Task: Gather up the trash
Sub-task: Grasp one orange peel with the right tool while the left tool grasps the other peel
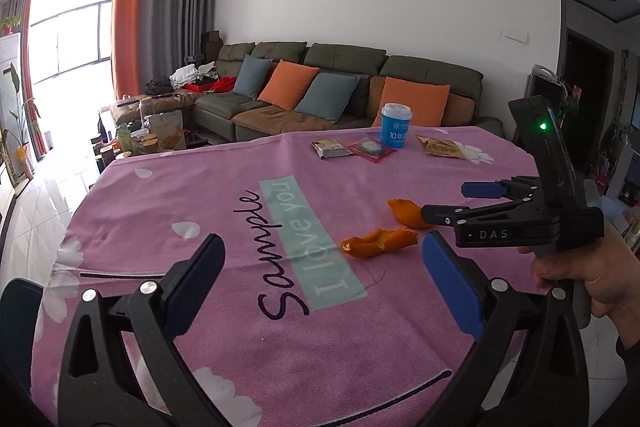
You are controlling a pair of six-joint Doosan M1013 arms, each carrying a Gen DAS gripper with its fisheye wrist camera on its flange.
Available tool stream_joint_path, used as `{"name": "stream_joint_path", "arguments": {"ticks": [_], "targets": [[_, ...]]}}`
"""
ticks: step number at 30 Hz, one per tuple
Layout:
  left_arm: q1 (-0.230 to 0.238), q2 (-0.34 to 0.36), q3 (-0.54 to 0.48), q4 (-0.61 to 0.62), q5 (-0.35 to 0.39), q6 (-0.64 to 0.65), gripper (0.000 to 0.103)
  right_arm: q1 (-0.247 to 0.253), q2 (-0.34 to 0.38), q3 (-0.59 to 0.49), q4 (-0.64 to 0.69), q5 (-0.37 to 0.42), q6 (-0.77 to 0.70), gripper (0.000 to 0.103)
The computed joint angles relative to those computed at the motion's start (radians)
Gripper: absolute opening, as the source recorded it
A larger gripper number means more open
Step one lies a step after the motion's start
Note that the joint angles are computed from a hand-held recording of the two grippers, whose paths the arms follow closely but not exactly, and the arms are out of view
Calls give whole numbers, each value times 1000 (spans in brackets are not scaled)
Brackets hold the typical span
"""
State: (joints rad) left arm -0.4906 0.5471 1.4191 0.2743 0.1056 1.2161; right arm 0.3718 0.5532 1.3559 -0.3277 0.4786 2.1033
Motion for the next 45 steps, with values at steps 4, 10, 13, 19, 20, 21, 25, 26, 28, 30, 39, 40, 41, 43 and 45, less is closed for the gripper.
{"name": "stream_joint_path", "arguments": {"ticks": [4, 10, 13, 19, 20, 21, 25, 26, 28, 30, 39, 40, 41, 43, 45], "targets": [[2, 26, -39, -158, 29, 158, 97, -11, 29, -41, 108, 51, -98, 67], [5, 59, -88, -333, 68, 334, 97, -16, 49, -68, 206, 76, -195, 42], [5, 71, -104, -368, 81, 374, 97, -13, 51, -70, 199, 80, -196, 37], [2, 100, -149, -453, 123, 467, 97, -24, 38, -47, 262, 51, -238, 17], [2, 106, -158, -476, 130, 493, 97, -24, 35, -41, 265, 45, -236, 15], [2, 112, -168, -501, 143, 519, 97, -26, 32, -36, 272, 37, -238, 15], [5, 146, -225, -590, 222, 611, 97, -32, 9, -1, 284, -9, -213, 13], [7, 155, -242, -605, 250, 621, 97, -33, 2, 8, 285, -21, -204, 13], [7, 174, -277, -616, 300, 619, 97, -35, -11, 26, 266, -41, -170, 13], [8, 195, -314, -641, 359, 637, 97, -38, -23, 42, 273, -63, -162, 13], [-18, 310, -516, -478, 604, 494, 94, -46, -56, 100, 269, -120, -110, 13], [-20, 316, -526, -464, 615, 484, 94, -47, -58, 103, 267, -123, -106, 13], [-24, 321, -536, -443, 627, 471, 94, -47, -60, 106, 268, -126, -104, 13], [-27, 321, -534, -425, 621, 461, 89, -49, -64, 113, 273, -133, -106, 13], [-30, 321, -531, -395, 612, 430, 78, -49, -67, 120, 275, -139, -107, 13]]}}
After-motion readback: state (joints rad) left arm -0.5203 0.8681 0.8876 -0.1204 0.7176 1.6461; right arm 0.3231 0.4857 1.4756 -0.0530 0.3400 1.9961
